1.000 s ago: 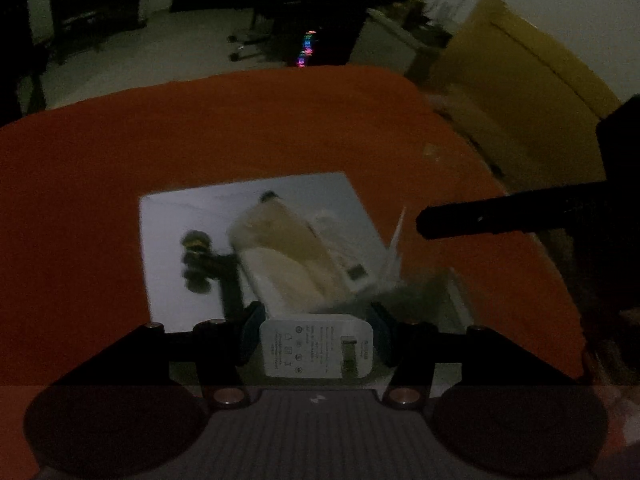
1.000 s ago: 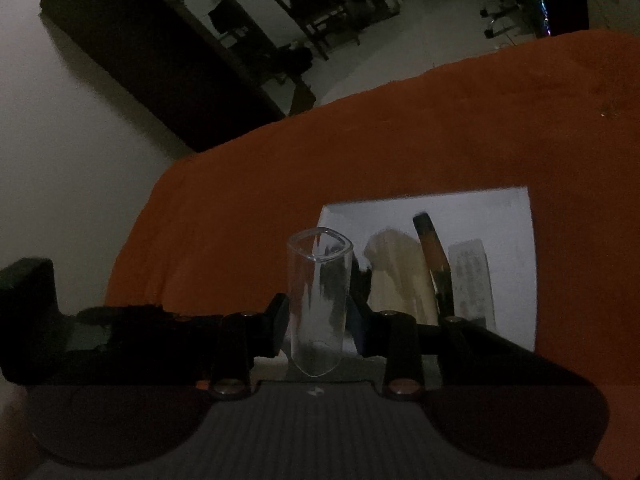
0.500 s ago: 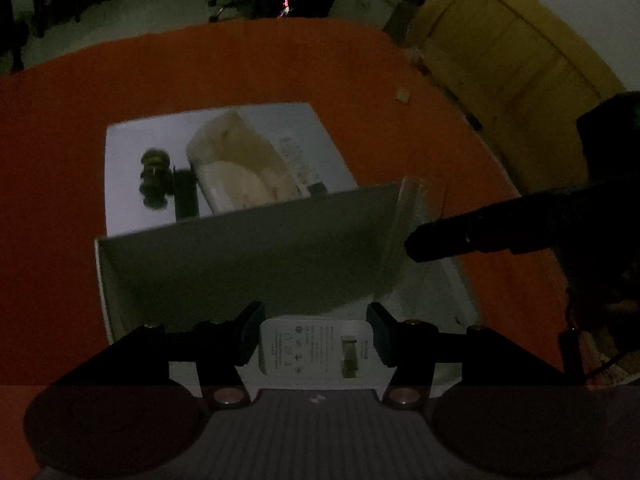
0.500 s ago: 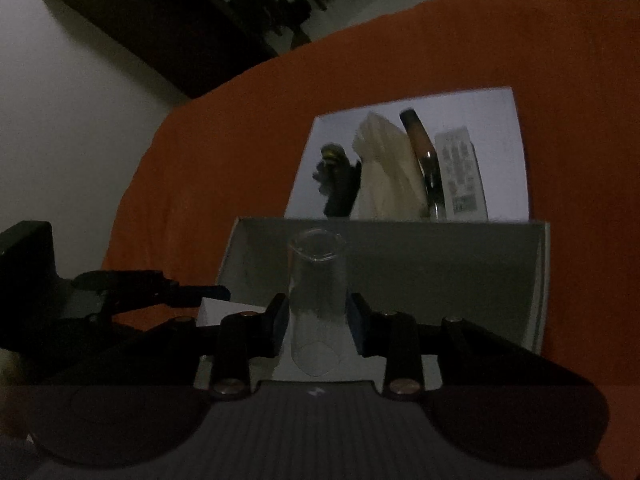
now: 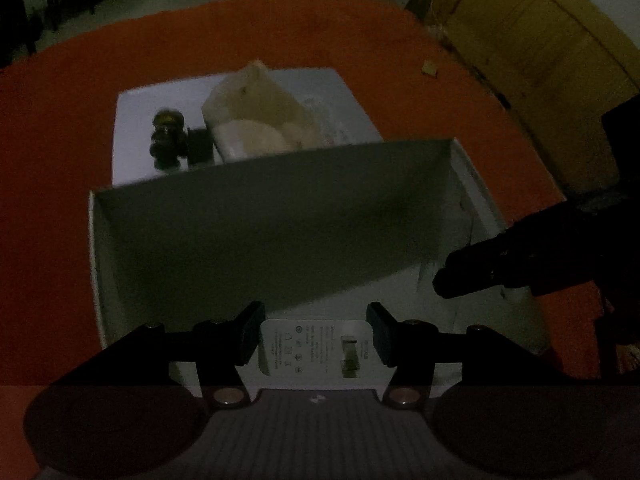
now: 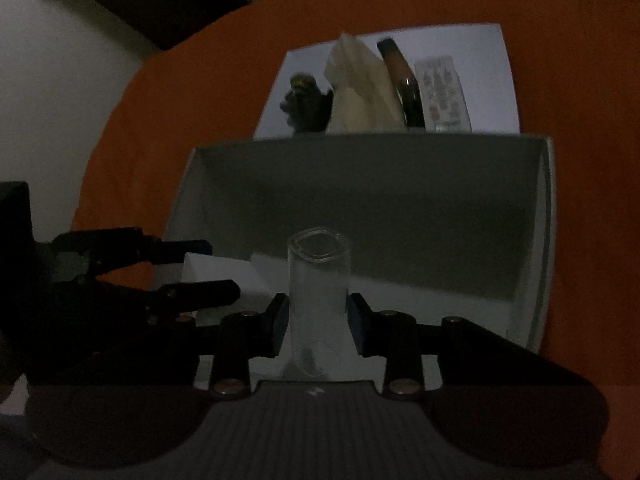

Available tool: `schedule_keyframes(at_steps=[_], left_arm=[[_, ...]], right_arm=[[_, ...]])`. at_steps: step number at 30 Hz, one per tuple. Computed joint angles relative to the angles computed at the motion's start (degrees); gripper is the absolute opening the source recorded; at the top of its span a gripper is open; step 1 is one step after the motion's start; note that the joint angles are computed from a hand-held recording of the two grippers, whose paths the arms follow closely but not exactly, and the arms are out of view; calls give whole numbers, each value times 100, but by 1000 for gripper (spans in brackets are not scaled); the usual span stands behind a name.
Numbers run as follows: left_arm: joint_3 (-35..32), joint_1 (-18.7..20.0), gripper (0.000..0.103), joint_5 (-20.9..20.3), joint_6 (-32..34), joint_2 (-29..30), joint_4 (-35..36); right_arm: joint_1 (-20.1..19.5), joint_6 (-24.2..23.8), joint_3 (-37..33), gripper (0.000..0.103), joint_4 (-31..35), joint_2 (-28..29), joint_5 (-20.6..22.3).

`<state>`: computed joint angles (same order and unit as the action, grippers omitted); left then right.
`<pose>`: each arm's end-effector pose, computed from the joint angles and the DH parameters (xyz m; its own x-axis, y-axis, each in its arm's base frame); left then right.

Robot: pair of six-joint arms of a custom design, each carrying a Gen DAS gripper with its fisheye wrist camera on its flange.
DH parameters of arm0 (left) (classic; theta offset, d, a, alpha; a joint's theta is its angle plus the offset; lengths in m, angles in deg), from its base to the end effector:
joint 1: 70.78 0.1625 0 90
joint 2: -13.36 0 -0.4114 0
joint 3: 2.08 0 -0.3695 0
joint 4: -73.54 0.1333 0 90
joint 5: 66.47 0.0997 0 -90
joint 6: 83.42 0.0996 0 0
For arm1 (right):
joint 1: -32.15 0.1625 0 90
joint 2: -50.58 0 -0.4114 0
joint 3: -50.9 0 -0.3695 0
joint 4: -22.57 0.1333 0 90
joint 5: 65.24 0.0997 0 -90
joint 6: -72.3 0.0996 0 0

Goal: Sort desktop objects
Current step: 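Carry the card into the box with the left tool while the right lowers the glass in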

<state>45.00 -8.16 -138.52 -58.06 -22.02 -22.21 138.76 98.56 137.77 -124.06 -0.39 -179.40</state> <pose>-0.2161 -0.7739 0.2212 -0.5542 0.7993 -0.2326 0.7689 0.5985 0.2250 0.2841 -0.6288 0.2157 -0.9395 0.2871 0.1867 0.1654 0.8577 -0.4868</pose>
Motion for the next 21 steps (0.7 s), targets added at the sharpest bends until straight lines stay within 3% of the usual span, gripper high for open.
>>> schedule_keyframes(at_steps=[8, 21], left_arm=[[522, 65, 51, 245, -127, -111, -157], [745, 113, 51, 422, -457, -13, -272]], right_arm=[[-140, 203, 19, 35, 406, 130, -25], [-315, 167, -301, 35, 1098, 454, -144]])
